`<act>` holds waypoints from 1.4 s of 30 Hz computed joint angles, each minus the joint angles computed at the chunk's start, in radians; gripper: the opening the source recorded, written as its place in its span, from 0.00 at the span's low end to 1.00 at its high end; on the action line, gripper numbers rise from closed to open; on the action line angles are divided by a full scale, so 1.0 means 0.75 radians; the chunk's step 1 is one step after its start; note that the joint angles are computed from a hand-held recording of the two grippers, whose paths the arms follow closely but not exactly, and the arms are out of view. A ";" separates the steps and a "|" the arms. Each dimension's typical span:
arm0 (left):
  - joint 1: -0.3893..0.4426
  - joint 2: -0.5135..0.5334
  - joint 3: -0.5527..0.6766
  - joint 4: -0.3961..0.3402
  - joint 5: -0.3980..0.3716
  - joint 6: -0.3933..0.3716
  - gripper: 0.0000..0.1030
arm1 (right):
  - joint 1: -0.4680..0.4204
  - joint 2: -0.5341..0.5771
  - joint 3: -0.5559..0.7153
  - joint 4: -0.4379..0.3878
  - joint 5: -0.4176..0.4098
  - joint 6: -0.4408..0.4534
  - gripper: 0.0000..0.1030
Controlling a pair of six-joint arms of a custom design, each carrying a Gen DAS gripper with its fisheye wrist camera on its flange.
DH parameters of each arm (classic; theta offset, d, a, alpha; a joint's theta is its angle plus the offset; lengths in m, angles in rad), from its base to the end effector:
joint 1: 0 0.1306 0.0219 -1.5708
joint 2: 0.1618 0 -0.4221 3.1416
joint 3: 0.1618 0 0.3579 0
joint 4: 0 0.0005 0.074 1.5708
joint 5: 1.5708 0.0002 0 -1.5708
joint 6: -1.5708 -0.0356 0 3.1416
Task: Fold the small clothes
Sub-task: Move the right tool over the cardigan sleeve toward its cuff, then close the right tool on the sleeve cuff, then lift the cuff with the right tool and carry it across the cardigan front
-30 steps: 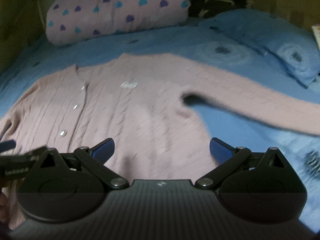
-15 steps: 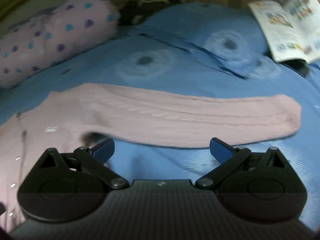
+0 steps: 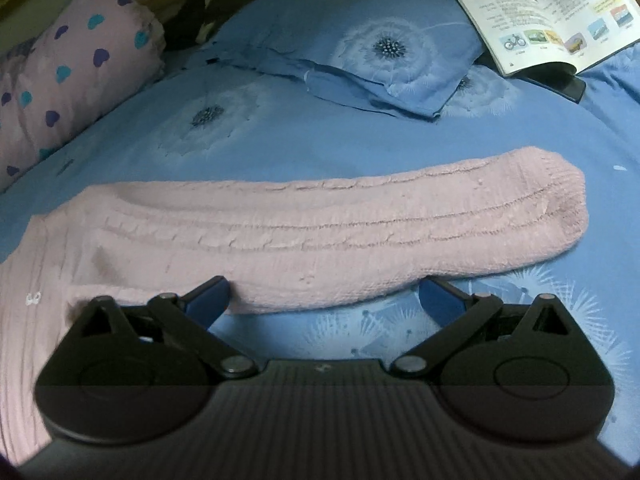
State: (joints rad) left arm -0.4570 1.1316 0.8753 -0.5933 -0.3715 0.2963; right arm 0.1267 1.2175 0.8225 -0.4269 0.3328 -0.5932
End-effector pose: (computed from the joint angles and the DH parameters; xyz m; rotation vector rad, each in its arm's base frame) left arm 0.2955 -0.1314 0.3652 0.0226 2.3474 0.0844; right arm 0.3438 0.0316 0.3283 0.6884 2.2321 -0.0438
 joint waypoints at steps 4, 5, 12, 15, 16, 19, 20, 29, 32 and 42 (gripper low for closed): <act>-0.017 0.012 0.007 -0.012 -0.008 0.020 1.00 | -0.007 0.020 0.012 0.009 -0.002 0.004 1.00; -0.020 0.016 0.009 -0.014 -0.008 0.025 1.00 | -0.007 0.024 0.014 0.013 -0.003 0.004 1.00; -0.062 0.043 0.013 -0.023 -0.024 0.039 1.00 | -0.010 0.037 0.018 0.037 -0.008 -0.002 1.00; -0.077 0.054 0.014 -0.029 -0.026 0.044 1.00 | -0.015 0.048 0.020 0.055 -0.010 0.006 0.99; -0.082 0.054 0.011 -0.029 -0.028 0.046 1.00 | -0.013 0.053 0.021 0.059 0.006 0.007 0.96; -0.089 0.056 0.010 -0.031 -0.030 0.047 1.00 | 0.004 0.069 0.029 0.062 0.066 0.024 0.77; -0.090 0.056 0.011 -0.032 -0.030 0.046 1.00 | 0.010 0.073 0.029 0.064 0.090 0.038 0.72; -0.085 0.039 0.009 -0.037 -0.022 0.045 1.00 | 0.007 0.049 -0.005 0.153 0.038 0.104 0.18; -0.073 0.032 0.008 -0.048 -0.015 0.017 1.00 | -0.011 0.023 -0.025 0.204 -0.034 0.051 0.15; 0.057 -0.017 0.017 -0.079 0.006 -0.144 1.00 | -0.007 -0.057 -0.069 0.384 -0.094 0.020 0.14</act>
